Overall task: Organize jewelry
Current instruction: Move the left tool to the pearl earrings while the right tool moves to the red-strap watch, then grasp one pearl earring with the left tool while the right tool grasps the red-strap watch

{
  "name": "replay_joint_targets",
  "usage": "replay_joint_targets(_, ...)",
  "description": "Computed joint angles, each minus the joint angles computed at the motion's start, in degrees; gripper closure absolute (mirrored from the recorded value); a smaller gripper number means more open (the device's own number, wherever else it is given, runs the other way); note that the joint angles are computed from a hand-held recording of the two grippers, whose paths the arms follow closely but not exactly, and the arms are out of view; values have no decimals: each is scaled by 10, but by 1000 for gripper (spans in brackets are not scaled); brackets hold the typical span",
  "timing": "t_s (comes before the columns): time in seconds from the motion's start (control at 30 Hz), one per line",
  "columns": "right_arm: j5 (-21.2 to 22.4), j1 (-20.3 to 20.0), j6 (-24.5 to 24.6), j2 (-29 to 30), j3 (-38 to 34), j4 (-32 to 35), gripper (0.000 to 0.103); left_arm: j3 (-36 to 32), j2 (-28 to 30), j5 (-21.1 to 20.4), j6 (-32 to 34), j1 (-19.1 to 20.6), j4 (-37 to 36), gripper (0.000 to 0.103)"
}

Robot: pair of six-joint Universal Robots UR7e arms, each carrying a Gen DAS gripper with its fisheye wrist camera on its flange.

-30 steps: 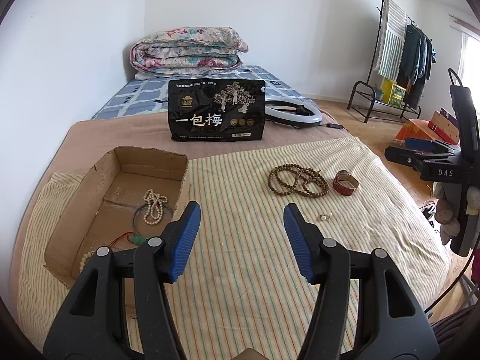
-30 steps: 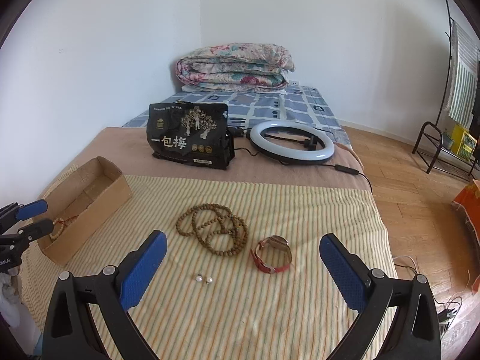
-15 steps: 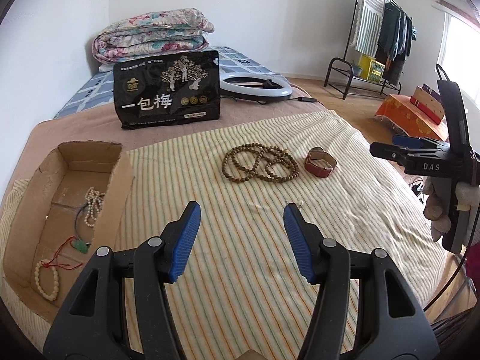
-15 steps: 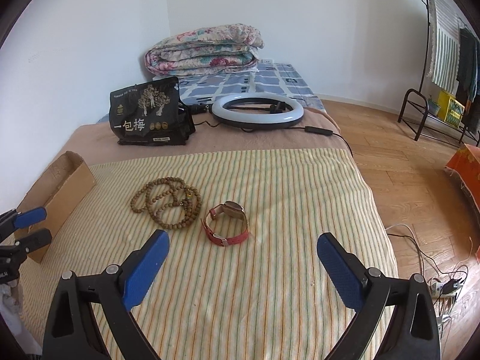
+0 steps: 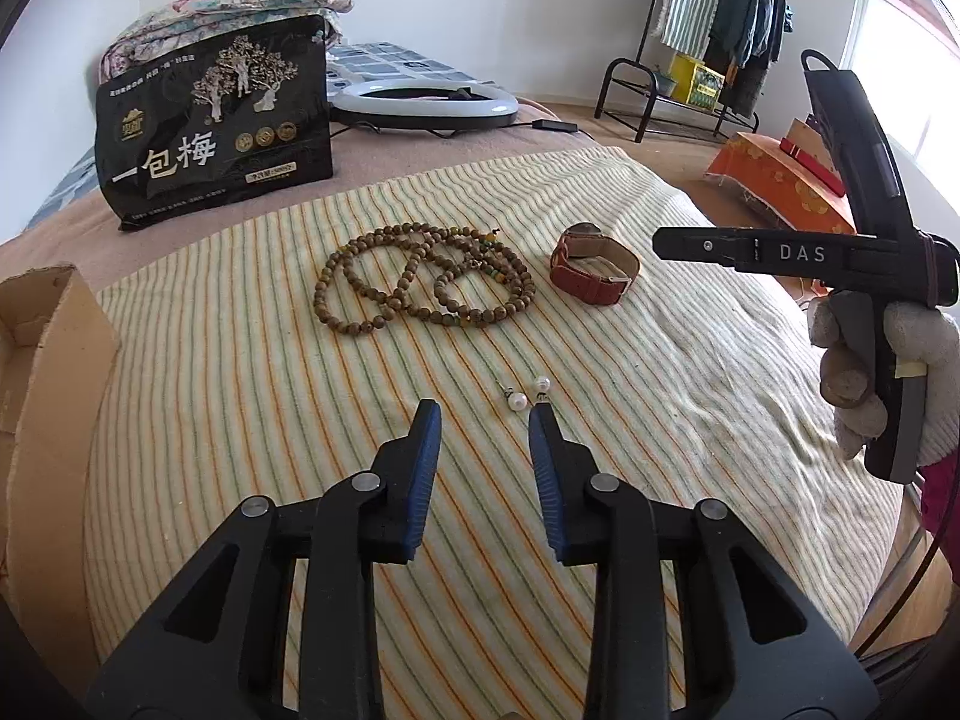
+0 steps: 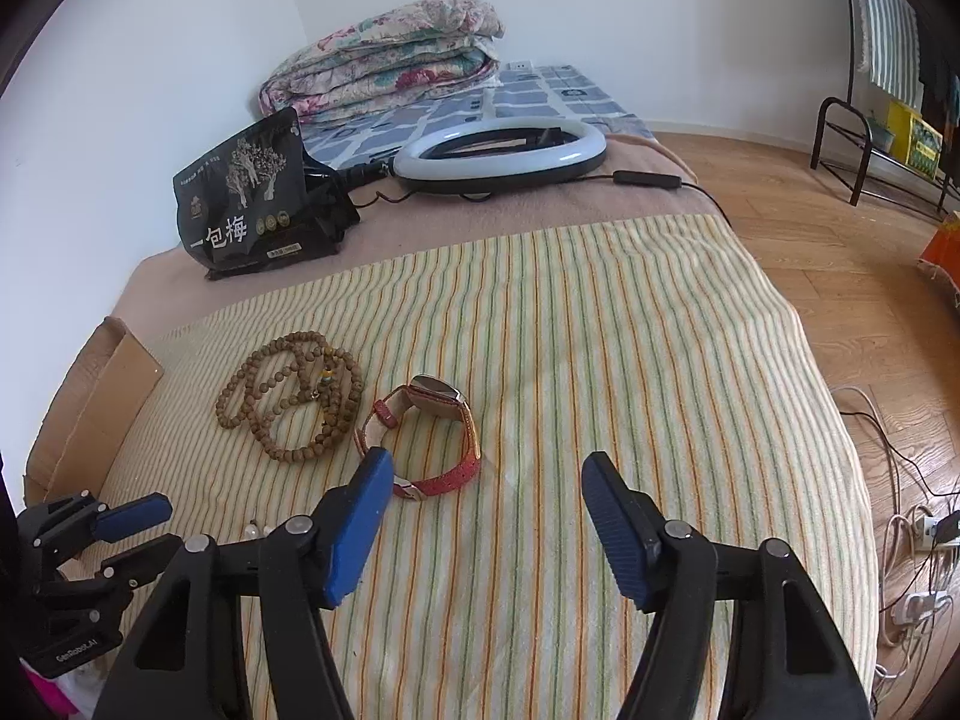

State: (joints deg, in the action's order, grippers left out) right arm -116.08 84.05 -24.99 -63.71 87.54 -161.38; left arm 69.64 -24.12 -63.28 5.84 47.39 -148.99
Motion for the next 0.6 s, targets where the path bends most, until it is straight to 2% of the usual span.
replay_joint_targets(0.27,4,-3,11,28,-45,43,56,-32,29,-1,10,2,21,79)
replay_joint_targets(0.33,2,-1,8,34,-51,46,57,-41,36,2,9,3,27,84)
replay_joint_targets(0.6,0,-3,8,46,-64,51,62,-61,51,5,5,6,36,84)
